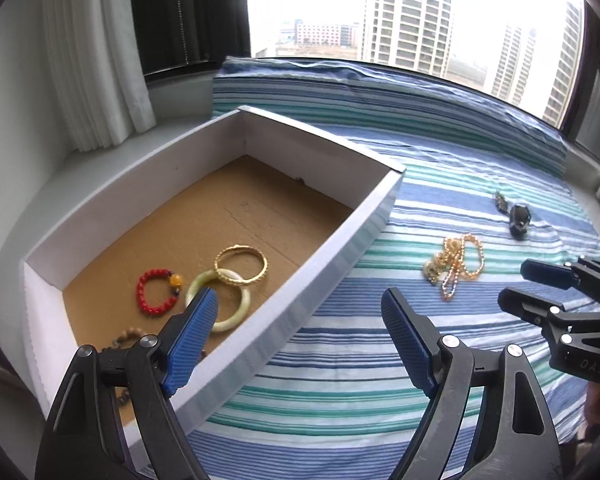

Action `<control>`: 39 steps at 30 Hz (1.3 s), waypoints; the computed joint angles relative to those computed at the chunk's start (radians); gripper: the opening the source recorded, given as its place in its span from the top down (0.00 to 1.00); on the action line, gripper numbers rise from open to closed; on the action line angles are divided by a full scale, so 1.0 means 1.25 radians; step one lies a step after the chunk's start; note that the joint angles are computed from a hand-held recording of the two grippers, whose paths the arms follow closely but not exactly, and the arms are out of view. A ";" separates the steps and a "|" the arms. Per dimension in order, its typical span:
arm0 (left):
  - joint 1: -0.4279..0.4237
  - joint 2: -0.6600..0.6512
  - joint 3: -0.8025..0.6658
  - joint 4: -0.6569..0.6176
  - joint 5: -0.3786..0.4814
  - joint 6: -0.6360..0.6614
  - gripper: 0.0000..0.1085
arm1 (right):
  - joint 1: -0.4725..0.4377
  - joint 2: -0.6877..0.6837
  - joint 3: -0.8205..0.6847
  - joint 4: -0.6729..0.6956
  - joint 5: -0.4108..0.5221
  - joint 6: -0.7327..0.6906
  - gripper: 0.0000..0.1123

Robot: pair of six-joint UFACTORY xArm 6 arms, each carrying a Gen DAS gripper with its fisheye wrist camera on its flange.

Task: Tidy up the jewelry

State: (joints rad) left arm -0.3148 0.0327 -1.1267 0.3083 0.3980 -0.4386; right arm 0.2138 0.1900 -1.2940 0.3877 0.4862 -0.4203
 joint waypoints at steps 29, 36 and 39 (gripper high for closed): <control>-0.111 0.076 0.040 -0.065 0.036 0.066 0.21 | -0.347 0.255 -0.208 0.050 0.053 0.246 0.53; -0.086 0.063 0.068 -0.073 0.051 0.065 0.20 | -0.303 0.489 -0.555 -0.130 0.124 0.280 0.53; -0.080 0.056 0.079 -0.074 0.051 0.067 0.20 | -0.288 0.589 -0.697 -0.234 0.178 0.327 0.53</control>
